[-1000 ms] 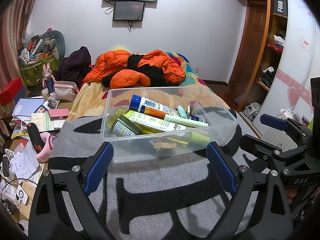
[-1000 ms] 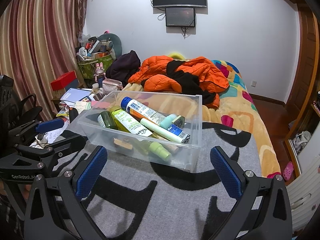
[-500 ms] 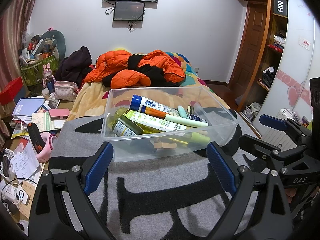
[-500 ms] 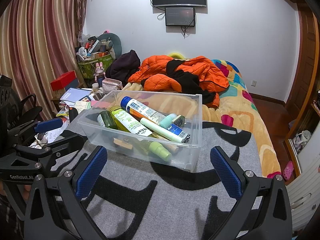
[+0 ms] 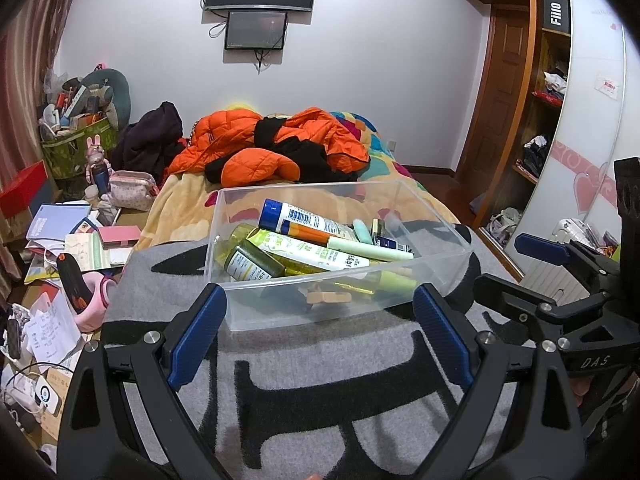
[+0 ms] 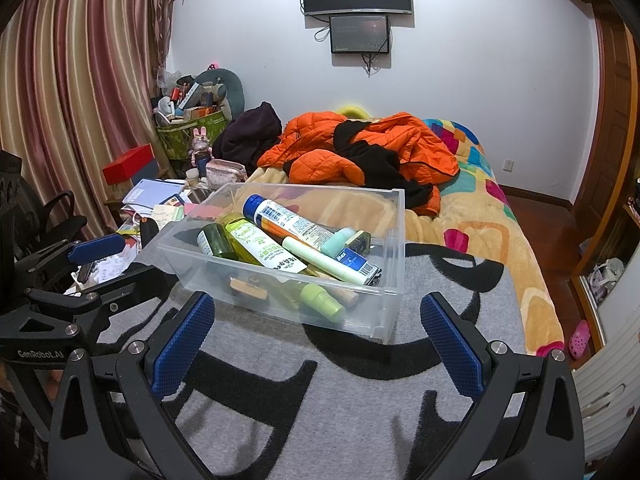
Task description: Organize objects
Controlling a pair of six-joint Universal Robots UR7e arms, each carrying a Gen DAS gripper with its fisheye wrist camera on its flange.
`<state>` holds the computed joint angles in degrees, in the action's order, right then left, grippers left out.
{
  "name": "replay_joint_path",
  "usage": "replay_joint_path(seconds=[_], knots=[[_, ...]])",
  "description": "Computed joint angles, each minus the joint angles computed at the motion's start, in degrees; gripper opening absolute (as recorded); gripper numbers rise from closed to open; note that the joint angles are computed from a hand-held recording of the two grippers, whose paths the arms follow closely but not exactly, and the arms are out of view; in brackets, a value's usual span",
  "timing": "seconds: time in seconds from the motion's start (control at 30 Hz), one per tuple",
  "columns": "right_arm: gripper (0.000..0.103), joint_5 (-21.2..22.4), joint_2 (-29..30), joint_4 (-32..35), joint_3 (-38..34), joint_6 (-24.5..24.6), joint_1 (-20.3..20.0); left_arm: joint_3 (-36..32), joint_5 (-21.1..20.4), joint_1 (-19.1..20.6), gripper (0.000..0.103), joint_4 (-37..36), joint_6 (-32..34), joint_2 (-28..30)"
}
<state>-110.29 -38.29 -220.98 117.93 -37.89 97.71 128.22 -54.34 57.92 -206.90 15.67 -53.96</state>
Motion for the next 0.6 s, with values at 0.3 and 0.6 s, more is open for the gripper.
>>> replay_joint_path(seconds=[0.3,0.6], knots=[[0.102,-0.03,-0.06,0.29,-0.05,0.17,-0.08,-0.03,-0.71,0.21,0.095,1.24,-1.24,-0.76],[0.102,0.03,-0.46,1.3,0.03,0.59,-0.21,0.58,-0.78,-0.22,0.095,-0.26,0.13,-0.5]])
